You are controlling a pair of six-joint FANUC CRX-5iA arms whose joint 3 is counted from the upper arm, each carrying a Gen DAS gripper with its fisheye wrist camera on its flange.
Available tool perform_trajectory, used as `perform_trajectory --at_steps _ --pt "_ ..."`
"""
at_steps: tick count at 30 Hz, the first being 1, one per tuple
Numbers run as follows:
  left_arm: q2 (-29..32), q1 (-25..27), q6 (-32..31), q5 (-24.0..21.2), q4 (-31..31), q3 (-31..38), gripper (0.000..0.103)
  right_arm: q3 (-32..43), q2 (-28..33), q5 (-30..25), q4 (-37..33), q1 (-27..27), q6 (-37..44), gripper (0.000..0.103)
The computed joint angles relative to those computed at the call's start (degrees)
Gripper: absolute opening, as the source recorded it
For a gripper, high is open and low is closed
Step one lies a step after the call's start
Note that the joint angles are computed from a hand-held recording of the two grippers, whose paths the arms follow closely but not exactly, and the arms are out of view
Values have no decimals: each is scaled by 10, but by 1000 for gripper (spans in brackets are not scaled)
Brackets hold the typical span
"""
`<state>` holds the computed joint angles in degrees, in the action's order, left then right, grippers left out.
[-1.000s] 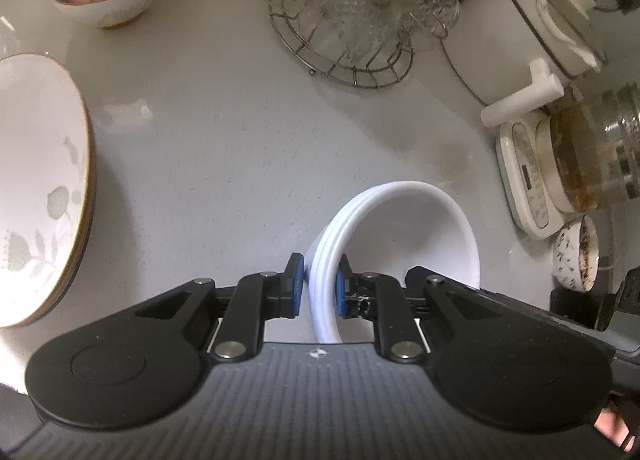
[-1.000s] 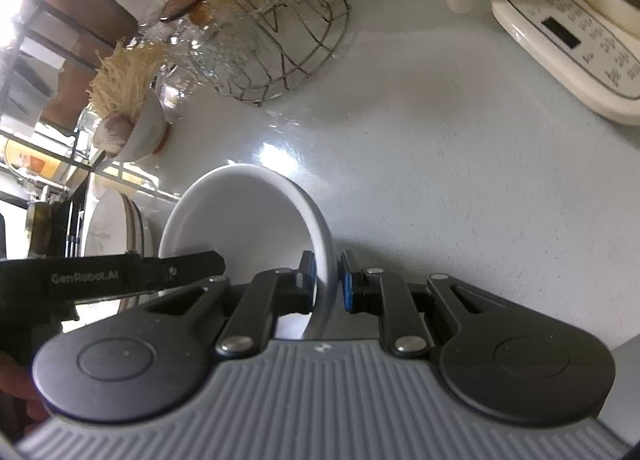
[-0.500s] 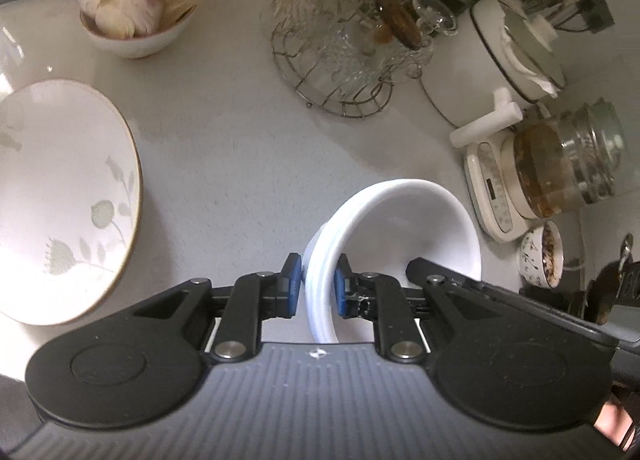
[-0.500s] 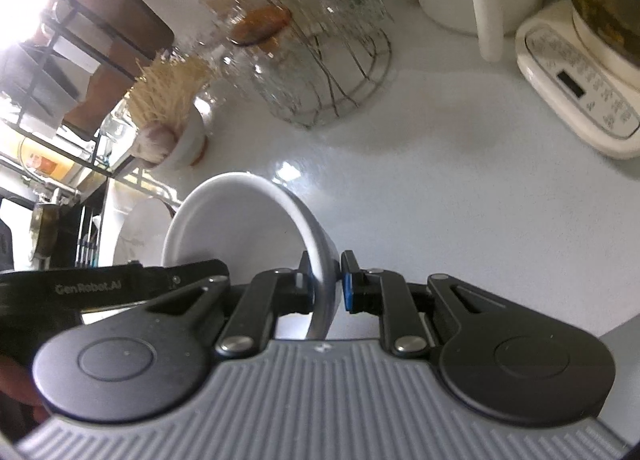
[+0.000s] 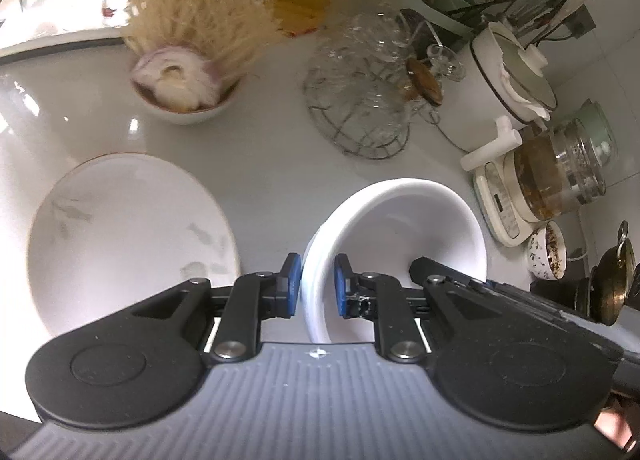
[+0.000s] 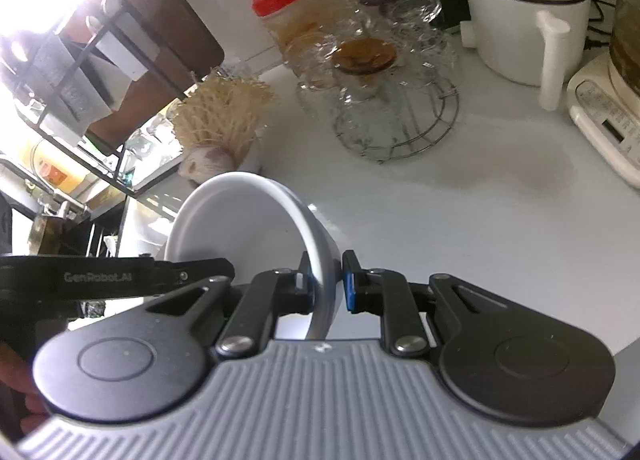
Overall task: Organize plates and bowls
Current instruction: 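Lift the bowl stack with the right gripper toward the leaf-pattern plates, then lower the bowl stack onto the plates and open the right gripper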
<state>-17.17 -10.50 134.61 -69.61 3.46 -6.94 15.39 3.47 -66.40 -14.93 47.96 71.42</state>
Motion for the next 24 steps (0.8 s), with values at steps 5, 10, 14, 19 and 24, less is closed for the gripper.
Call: perform_trajectory --at_steps 5,10,14,19,24 --pt "-66 78 -59 3 78 -81 19 -6 4 10 4 28 -26 18" --pt "-115 136 -108 -20 95 -120 19 -6 13 24 20 70 -47 18" --pt "-144 191 -168 -50 104 -140 19 -4 25 33 30 99 -57 18" --pt "-179 268 -240 -76 127 -178 19 11 51 29 39 125 -80 18" --pt "-188 302 -287 -91 125 -200 19 24 76 22 67 152 -91 18"
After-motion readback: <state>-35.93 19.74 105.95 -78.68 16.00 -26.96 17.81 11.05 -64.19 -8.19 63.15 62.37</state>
